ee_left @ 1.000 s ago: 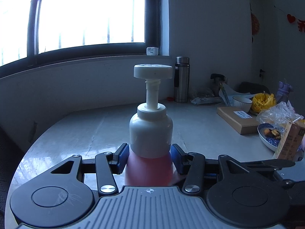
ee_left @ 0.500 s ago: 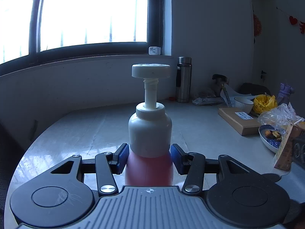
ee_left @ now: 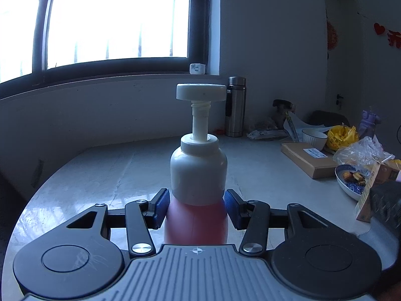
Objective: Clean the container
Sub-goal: 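Rub the tissue along the bottle's lower body with the right gripper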
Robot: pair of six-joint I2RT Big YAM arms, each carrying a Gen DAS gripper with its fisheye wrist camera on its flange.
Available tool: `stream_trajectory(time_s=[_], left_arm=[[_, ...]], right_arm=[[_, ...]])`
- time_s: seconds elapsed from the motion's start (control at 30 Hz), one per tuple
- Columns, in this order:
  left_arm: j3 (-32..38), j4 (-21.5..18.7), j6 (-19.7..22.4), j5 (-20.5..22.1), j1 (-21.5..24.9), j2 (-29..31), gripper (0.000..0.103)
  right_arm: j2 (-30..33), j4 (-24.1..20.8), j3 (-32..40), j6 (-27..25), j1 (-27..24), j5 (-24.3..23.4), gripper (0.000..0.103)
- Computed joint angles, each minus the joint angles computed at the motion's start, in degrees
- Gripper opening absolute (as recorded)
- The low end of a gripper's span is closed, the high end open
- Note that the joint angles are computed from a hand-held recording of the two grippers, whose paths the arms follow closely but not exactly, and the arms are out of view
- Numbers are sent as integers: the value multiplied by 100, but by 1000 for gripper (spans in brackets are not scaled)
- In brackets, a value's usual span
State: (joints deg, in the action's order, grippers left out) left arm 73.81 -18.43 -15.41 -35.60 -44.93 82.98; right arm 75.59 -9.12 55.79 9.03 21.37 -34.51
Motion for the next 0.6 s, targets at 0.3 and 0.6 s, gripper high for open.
stream_trajectory(time_s=[0.3,0.6], left_arm=[[-130,230,154,138,34,-52,51],[-214,368,107,188,50,-81,51]], right_arm=[[-266,1873,-488,1079,-210,-534,7],[17,1445,-197,883,-189,-507,7]])
